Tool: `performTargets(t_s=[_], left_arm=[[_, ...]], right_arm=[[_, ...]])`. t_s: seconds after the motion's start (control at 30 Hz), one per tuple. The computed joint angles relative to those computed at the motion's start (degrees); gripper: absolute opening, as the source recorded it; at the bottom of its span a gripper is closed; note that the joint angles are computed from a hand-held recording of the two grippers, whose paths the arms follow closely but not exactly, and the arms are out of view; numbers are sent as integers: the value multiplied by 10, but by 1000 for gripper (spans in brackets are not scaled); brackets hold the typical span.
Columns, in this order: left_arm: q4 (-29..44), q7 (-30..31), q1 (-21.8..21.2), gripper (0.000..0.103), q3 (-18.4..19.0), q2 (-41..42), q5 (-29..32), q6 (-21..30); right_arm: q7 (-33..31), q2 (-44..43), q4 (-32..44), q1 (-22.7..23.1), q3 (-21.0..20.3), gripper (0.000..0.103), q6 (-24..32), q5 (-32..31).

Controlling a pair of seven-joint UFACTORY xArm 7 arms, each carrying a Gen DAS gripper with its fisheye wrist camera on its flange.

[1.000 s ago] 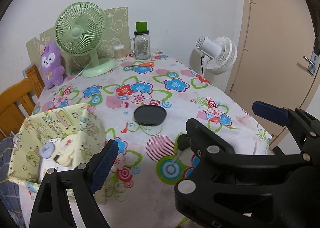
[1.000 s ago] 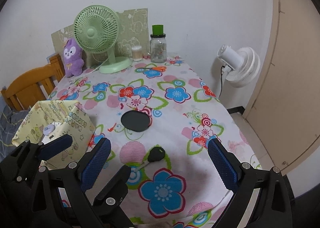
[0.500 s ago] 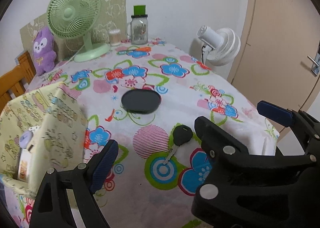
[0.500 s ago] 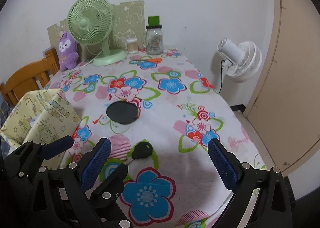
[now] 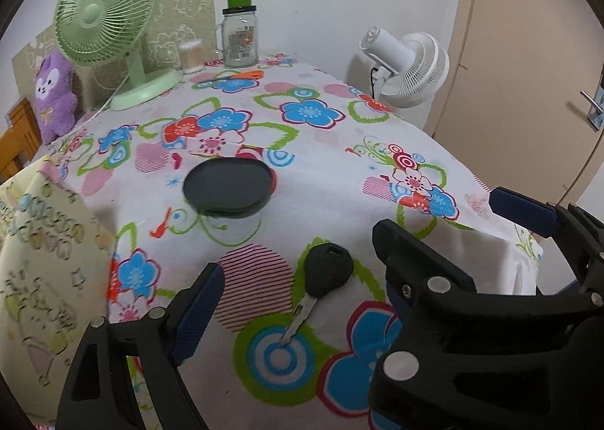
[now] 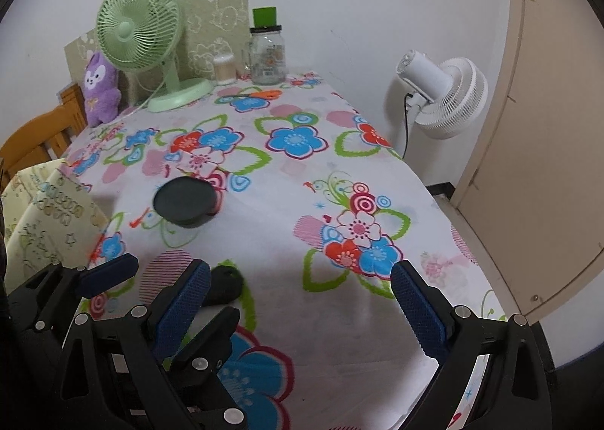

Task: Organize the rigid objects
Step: 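Close left tool on the black car key, then hold the key in left tool while right tool grasps the black round coaster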

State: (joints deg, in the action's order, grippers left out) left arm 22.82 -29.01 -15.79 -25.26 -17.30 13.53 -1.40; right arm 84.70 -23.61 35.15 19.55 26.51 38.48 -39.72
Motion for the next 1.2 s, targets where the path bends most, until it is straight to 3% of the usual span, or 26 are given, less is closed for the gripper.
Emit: performTargets(t_s=[0.07, 0.2, 0.33, 0.53, 0.57, 0.67, 1.2], left_arm=[[9, -1, 7, 83, -8, 14, 5, -1], [23, 10, -19, 77, 16, 42, 0, 5], [33, -2, -1, 69, 0, 55, 20, 5], [42, -77, 108, 51, -98, 50, 99, 3], [43, -81, 112, 47, -101, 50, 107, 3], [43, -78, 89, 33, -78, 52, 109, 3], [27, -43, 22, 33, 12, 29, 76, 25]], right_arm=[[-1, 0, -5, -2, -4, 98, -3, 0], [-3, 2, -11, -6, -10, 98, -3, 2], [-4, 6, -16, -8, -15, 98, -6, 3], [-1, 7, -22, -12, -19, 98, -16, 3], [-2, 7, -22, -13, -19, 98, -16, 4], [-4, 8, -23, -13, -21, 98, -20, 7], [-7, 41, 9, -11, -21, 98, -33, 0]])
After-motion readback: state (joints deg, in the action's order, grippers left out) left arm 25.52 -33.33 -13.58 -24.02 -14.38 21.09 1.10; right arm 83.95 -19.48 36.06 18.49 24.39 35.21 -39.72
